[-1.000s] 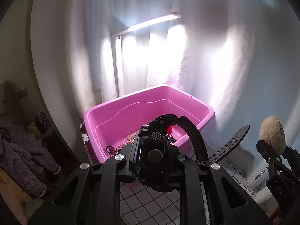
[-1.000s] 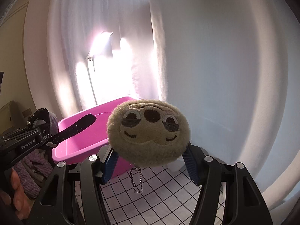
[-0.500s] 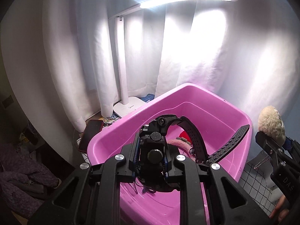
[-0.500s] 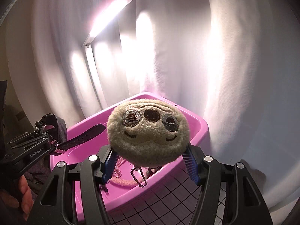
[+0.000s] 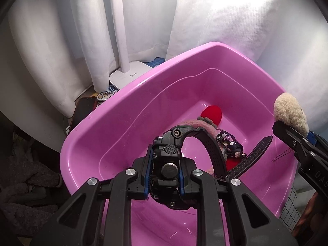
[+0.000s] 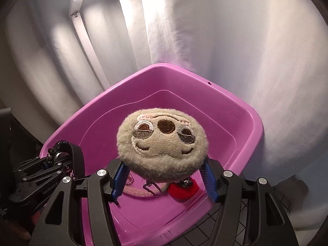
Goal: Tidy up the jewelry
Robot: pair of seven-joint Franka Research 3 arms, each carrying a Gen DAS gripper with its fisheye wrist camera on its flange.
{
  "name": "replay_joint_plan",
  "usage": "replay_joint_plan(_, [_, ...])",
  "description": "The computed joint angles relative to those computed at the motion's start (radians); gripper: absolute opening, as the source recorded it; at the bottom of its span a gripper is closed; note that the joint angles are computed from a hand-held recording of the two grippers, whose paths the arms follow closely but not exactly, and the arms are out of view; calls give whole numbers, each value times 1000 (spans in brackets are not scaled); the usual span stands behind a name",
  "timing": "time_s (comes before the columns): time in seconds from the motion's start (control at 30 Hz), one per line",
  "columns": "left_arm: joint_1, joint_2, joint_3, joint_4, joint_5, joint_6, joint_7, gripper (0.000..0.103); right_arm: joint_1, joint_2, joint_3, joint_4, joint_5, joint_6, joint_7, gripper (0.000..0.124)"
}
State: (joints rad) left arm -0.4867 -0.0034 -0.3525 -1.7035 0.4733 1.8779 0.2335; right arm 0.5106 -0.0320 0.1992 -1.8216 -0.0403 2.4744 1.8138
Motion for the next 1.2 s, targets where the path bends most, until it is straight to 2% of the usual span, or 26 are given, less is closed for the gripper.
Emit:
replay_joint_plan(0.17, [0,22,5,21,-15,-35,5,22,10,72,-7,88,-33,-84,-6,60])
replay_joint_plan(0.23, [1,22,8,20,-18,-27,17,28,16,90,-12,112,-51,-104,5,61])
replay_joint_plan(0.3, [-3,36,6,38,-22,-52,26,31,25,104,-17,132,-70,-123,8,61])
replay_joint_plan(0.37, [-12,35,2,44,14,-74,9,49,31,104,-21,133,-85,-125,12,65])
replay_joint_plan(0.4, [-17,36,0,52,35,-87,1,75,33,106,-22,137,-86,-130,12,66])
replay_joint_plan(0.43, [-23,37,-3,62,60,-106,-10,96,33,106,-23,139,-83,-134,11,69])
replay_joint_plan(0.53, [-39,43,-8,88,107,-143,-17,96,33,92,-25,125,-79,-136,20,69])
replay_joint_plan(0.73, [-38,47,-1,93,62,-132,-7,96,22,52,-20,86,-46,-112,24,69])
replay_joint_plan(1.2, [-49,41,-4,94,68,-144,-15,96,-5,-55,8,-34,-13,-44,59,70])
